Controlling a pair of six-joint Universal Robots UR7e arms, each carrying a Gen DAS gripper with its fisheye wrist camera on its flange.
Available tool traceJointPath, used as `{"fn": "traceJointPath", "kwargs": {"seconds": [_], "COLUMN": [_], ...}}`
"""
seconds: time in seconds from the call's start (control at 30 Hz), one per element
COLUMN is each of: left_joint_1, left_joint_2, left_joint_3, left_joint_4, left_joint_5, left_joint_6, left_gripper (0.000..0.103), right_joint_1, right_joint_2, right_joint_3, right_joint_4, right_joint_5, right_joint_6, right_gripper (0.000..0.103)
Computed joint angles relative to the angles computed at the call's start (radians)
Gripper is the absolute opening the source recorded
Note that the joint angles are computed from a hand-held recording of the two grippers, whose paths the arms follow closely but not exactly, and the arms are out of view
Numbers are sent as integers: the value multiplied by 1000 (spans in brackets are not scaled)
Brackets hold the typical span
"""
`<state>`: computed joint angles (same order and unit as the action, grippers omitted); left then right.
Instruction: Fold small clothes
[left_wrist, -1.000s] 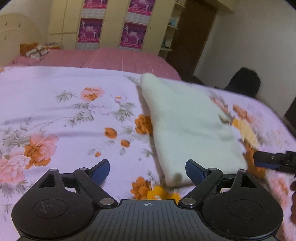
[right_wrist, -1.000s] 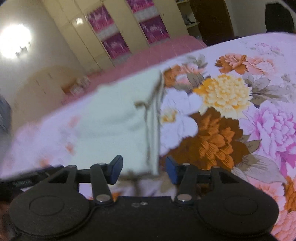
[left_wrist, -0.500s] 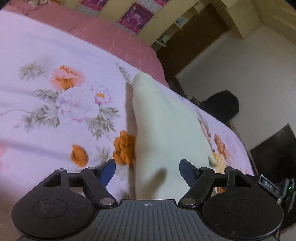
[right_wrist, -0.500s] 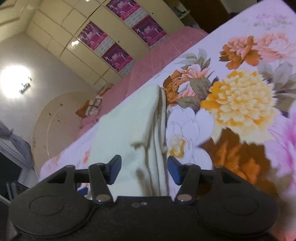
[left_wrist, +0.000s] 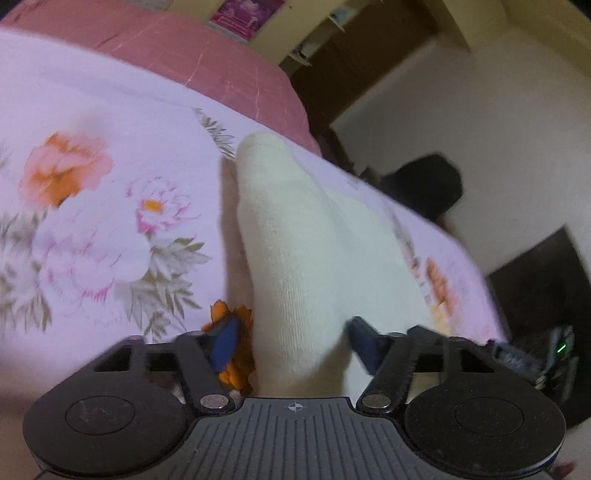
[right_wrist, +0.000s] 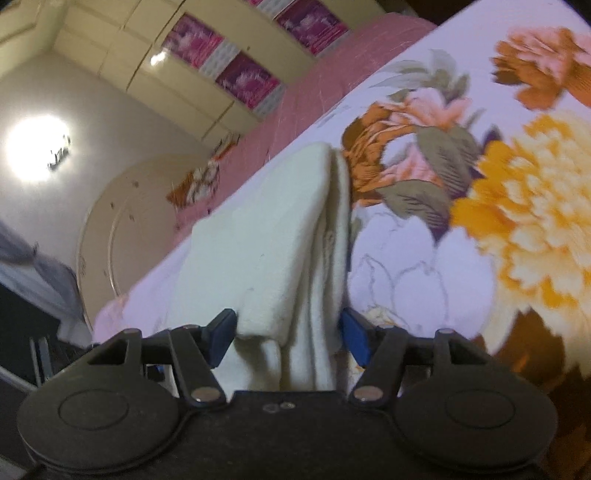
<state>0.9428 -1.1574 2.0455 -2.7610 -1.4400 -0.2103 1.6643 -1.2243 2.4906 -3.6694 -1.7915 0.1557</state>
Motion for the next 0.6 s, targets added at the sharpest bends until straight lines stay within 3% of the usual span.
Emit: {"fn": "traceJointPath", "kwargs": {"seconds": [0.07,0.27,0.33,0.47,0.6], "left_joint_1": [-16,-70,-100,-133,-143], "left_joint_2": [17,38,35,38,21], "left_joint_3": [-20,-23,-12,-21,-20], "left_joint_4": [23,10,-2,3,4], "left_joint_5": [24,92,135,196,198], "left_joint_6": [13,67,100,152,164], "left_gripper": [50,40,38,35,34], "right_joint_1": [16,25,51,137,224], "right_joint_2": [-1,-6,1,51,95], "right_joint_3": [-14,-20,-25,-51,-80], "right_joint_4": [31,53,54,12,-13], "right_joint_5": [-27,-42,-80,-219,-346], "right_joint_6": [-21,-40,-60,-126,-152], "right_gripper": [56,46,34,30,29]}}
